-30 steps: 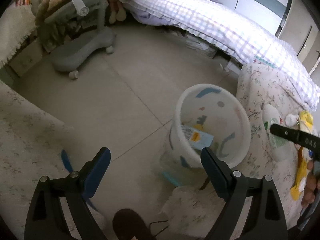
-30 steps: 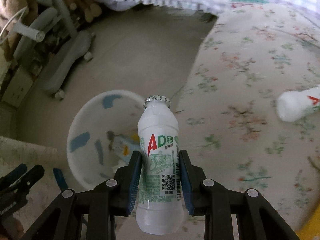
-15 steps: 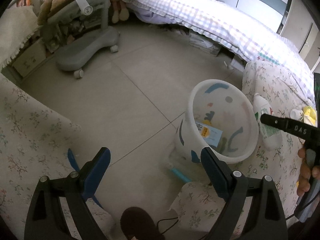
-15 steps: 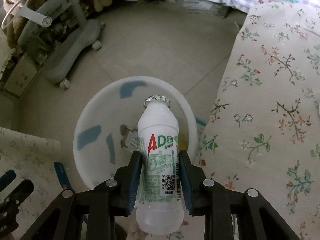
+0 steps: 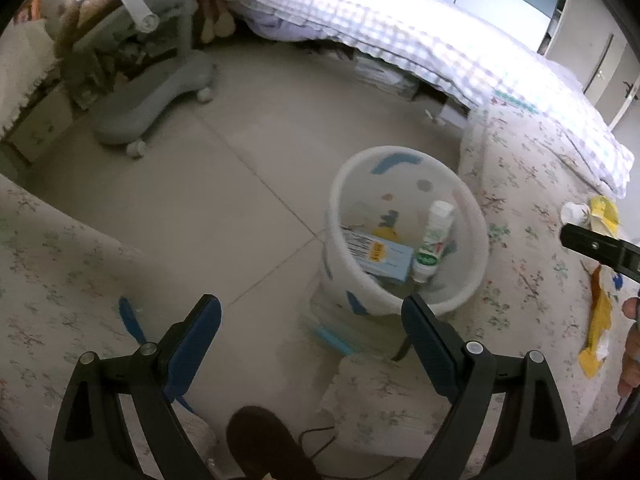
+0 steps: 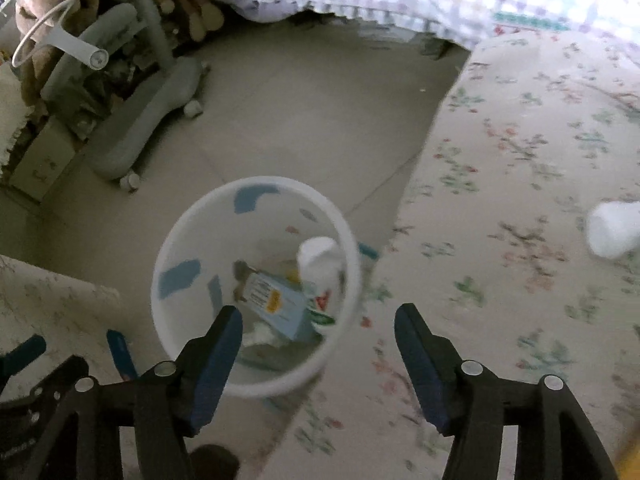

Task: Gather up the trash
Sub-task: 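Drop the carton and the AD bottle into the white wastebasket, then grasp the paper receipt with the right gripper while the left grasps a tissue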

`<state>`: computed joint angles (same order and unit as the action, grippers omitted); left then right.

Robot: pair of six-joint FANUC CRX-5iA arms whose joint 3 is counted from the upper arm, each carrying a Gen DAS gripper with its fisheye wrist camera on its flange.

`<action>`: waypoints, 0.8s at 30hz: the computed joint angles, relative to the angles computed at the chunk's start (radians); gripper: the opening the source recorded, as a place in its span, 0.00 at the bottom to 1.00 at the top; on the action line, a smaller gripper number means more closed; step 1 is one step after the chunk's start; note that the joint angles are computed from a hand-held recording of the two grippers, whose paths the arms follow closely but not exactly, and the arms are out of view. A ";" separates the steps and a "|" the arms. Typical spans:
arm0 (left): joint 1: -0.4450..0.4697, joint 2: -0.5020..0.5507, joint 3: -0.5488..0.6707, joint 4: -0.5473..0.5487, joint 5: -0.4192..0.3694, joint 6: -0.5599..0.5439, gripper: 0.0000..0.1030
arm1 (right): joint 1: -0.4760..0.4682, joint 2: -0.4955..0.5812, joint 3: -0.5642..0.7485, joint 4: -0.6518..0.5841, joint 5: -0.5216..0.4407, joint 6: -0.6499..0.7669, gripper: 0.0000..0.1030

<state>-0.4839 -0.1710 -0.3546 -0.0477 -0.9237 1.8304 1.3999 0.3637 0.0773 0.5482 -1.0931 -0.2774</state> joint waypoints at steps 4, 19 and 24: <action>-0.039 0.023 0.026 0.017 -0.013 -0.001 0.91 | 0.031 -0.059 -0.046 -0.011 -0.065 -0.032 0.70; -0.237 0.169 0.187 0.061 -0.052 0.004 0.91 | 0.212 -0.358 -0.316 -0.059 -0.325 -0.319 0.74; -0.294 0.225 0.244 0.066 -0.060 0.003 0.91 | 0.280 -0.465 -0.419 -0.111 -0.380 -0.461 0.75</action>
